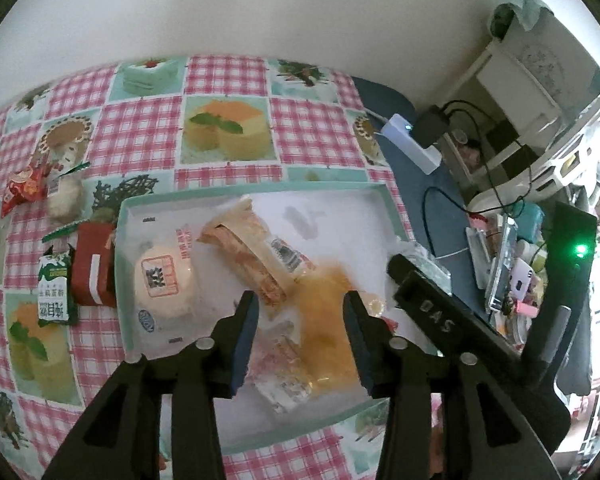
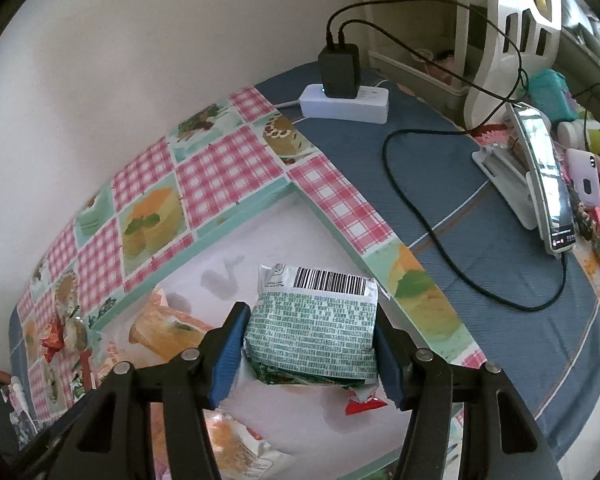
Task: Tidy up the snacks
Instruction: 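Carry both packs into the white tray and open both tools, then withdraw both tools from the tray toward the remaining snacks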
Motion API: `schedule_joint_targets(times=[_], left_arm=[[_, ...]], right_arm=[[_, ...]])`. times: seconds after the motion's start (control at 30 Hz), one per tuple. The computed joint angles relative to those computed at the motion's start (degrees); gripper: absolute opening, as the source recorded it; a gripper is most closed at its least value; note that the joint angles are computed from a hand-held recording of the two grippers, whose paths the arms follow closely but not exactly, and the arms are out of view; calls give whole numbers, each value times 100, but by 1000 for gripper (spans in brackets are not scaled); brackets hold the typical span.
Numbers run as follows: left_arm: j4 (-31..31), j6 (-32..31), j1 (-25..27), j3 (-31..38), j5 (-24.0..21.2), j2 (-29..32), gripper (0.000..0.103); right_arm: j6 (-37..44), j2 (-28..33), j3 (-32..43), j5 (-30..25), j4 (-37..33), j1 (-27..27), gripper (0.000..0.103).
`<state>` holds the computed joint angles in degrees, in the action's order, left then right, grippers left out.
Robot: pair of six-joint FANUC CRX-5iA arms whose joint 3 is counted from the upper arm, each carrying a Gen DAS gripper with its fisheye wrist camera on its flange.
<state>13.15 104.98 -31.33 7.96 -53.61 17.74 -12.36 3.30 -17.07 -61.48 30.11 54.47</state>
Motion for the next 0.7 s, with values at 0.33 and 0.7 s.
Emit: schedule_joint_targets(times=[0.33, 0.7], left_arm=[[-841, 955, 189, 93, -339, -76, 65], [-1269, 1553, 624, -222, -298, -351, 78]], right_arm=[[92, -16, -61, 194, -4, -33, 65], [281, 102, 91, 59, 2, 5, 74]])
